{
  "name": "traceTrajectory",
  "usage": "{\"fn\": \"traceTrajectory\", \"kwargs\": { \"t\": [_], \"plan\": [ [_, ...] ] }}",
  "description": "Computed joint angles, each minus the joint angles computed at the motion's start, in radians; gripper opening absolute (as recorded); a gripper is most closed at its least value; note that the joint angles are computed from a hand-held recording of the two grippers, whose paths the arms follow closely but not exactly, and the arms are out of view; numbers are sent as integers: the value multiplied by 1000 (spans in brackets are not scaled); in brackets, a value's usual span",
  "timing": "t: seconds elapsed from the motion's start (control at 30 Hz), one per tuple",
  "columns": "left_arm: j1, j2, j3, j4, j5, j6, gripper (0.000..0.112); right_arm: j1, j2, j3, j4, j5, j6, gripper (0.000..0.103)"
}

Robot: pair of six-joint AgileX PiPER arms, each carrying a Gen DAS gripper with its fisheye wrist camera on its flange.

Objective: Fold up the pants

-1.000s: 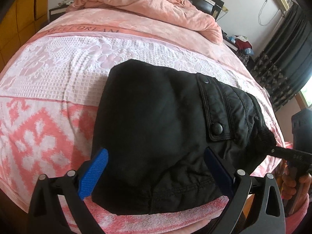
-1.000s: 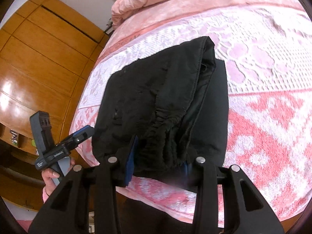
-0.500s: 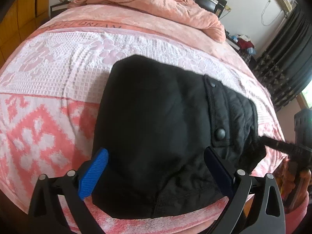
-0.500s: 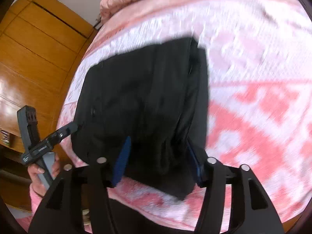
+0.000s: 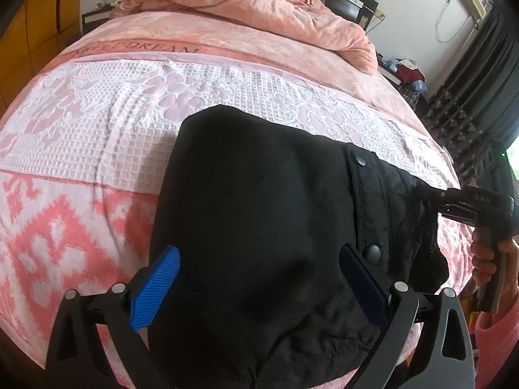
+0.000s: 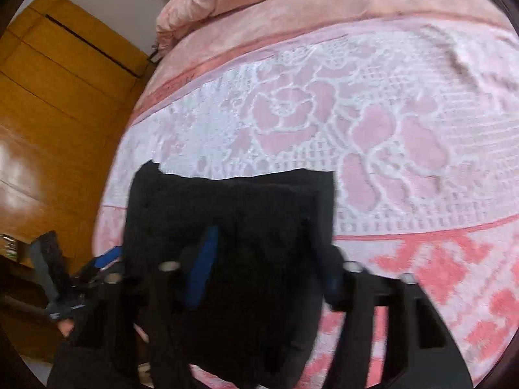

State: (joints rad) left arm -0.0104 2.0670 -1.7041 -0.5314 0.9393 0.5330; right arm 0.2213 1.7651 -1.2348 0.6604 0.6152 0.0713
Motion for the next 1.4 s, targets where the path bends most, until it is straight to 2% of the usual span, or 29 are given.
{"fn": "traceTrajectory", "kwargs": {
  "t": [0.03, 0.07, 0.23, 0.4, 0.47, 0.6, 0.67, 0.73, 0.83, 0.97, 1.0, 1.13, 1.23, 1.4],
  "plan": [
    [1, 2, -3, -2, 1, -1, 99, 7, 7, -4, 9, -16, -5, 12],
    [2, 3, -6, -5, 3, 0, 99, 14, 9, -19, -20, -22, 24, 8],
    [-1, -11, 2, -15, -7, 21, 99, 19, 2, -42, -78, -43, 73, 5],
    [-16, -36, 26, -6, -32, 34, 99, 18, 68, -79, -135, -8, 133, 5],
    [-21, -49, 38, -3, -43, 41, 99, 20, 66, -66, -129, -21, 133, 9],
    [-25, -87, 73, -7, -67, 64, 99, 27, -16, 16, -116, -52, 125, 26],
    [-26, -105, 88, -16, -73, 73, 99, 37, -66, 64, -120, -60, 136, 28],
    [-26, -125, 110, -25, -81, 81, 99, 49, -110, 111, -114, -70, 142, 40],
    [-26, -152, 141, -31, -94, 92, 99, 92, -189, 196, -127, -89, 173, 51],
    [-25, -184, 188, -33, -116, 103, 99, 157, -258, 302, -64, -131, 173, 57],
    [-24, -186, 191, -32, -116, 102, 99, 185, -272, 327, -75, -151, 214, 61],
    [-22, -204, 218, -37, -121, 107, 99, 262, -280, 336, -251, -173, 428, 62],
    [-23, -220, 237, -33, -132, 111, 99, 277, -254, 328, -239, -158, 445, 62],
    [-24, -240, 260, -31, -144, 115, 99, 260, -219, 327, -54, -189, 287, 55]
  ]
}}
